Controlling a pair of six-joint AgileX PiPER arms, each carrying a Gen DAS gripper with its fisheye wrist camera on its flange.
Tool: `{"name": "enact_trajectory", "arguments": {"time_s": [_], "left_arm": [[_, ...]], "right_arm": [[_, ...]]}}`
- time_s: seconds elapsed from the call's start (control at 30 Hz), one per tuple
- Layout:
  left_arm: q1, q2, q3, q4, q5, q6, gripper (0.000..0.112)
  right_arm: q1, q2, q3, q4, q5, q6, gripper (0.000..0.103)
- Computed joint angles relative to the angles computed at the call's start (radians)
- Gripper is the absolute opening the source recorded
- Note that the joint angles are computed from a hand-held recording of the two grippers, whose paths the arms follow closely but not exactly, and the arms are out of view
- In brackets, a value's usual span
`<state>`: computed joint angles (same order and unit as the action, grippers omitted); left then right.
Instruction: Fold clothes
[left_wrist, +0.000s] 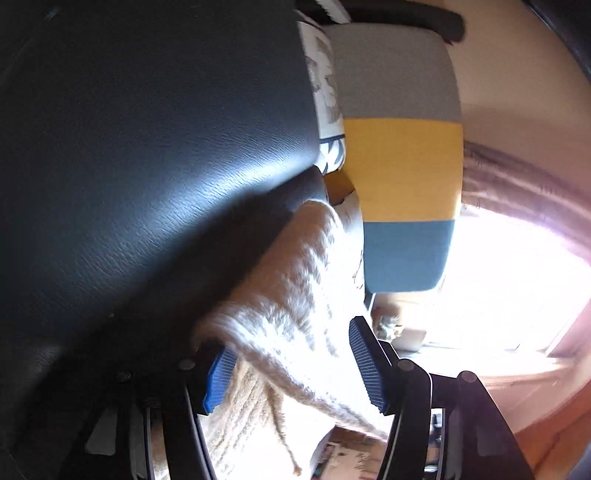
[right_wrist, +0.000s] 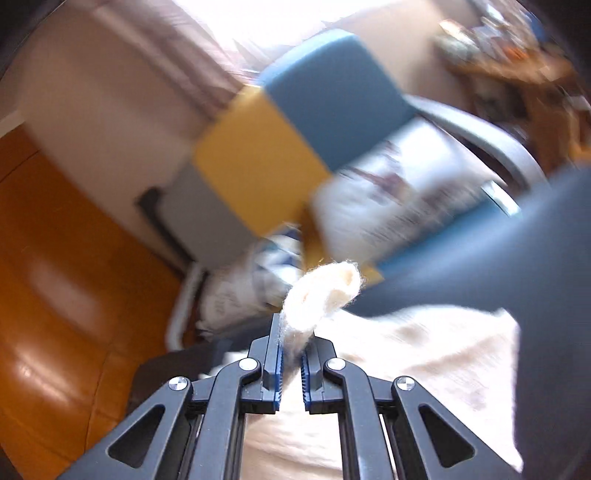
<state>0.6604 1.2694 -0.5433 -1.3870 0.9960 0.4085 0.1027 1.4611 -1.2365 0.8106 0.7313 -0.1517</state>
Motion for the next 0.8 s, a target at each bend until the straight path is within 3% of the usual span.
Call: {"name": "enact_trajectory", "arguments": {"time_s": [0.07, 0.13, 0.2, 0.3, 0.47, 0.57, 0.6, 0.67, 0.8], "left_arm": [[-0.061, -0.013, -0.004, 0.017, -0.048, 0.005, 0.045], [-0.12, -0.015, -0.009, 0.048, -0.093, -0.009, 0.02], [-0.166, -0.018, -0.005, 0.076, -0.142, -0.02, 0.009], [-0.202, -0.02, -0.012, 0.097, -0.187, -0.034, 0.008], [-0.291, -0.101, -0.062, 0.185, -0.31, -0.074, 0.007], [-0.338, -0.153, -0.058, 0.331, -0.365, -0.17, 0.007], [-0.371, -0.118, -0.08, 0.388, -0.393, -0.199, 0.007], [-0.358, -0.053, -0.114, 0.382, -0.338, -0.173, 0.007], [-0.145, -0.016, -0.042, 0.122, -0.118, 0.07, 0.02]], "right_arm": [[-0.06, 0.0, 0.128, 0.056, -0.018, -0.063, 0.006], [-0.107, 0.013, 0.232, 0.126, -0.038, -0.143, 0.006], [-0.145, 0.034, 0.313, 0.197, -0.05, -0.228, 0.006], [-0.185, 0.07, 0.368, 0.31, -0.047, -0.372, 0.006], [-0.213, -0.002, 0.378, 0.449, 0.009, -0.534, 0.006], [-0.181, 0.006, 0.37, 0.356, -0.005, -0.47, 0.006], [-0.179, 0.023, 0.396, 0.343, -0.022, -0.475, 0.007], [-0.209, 0.065, 0.446, 0.418, -0.019, -0.546, 0.005], [-0.251, 0.09, 0.5, 0.584, 0.021, -0.686, 0.008]]}}
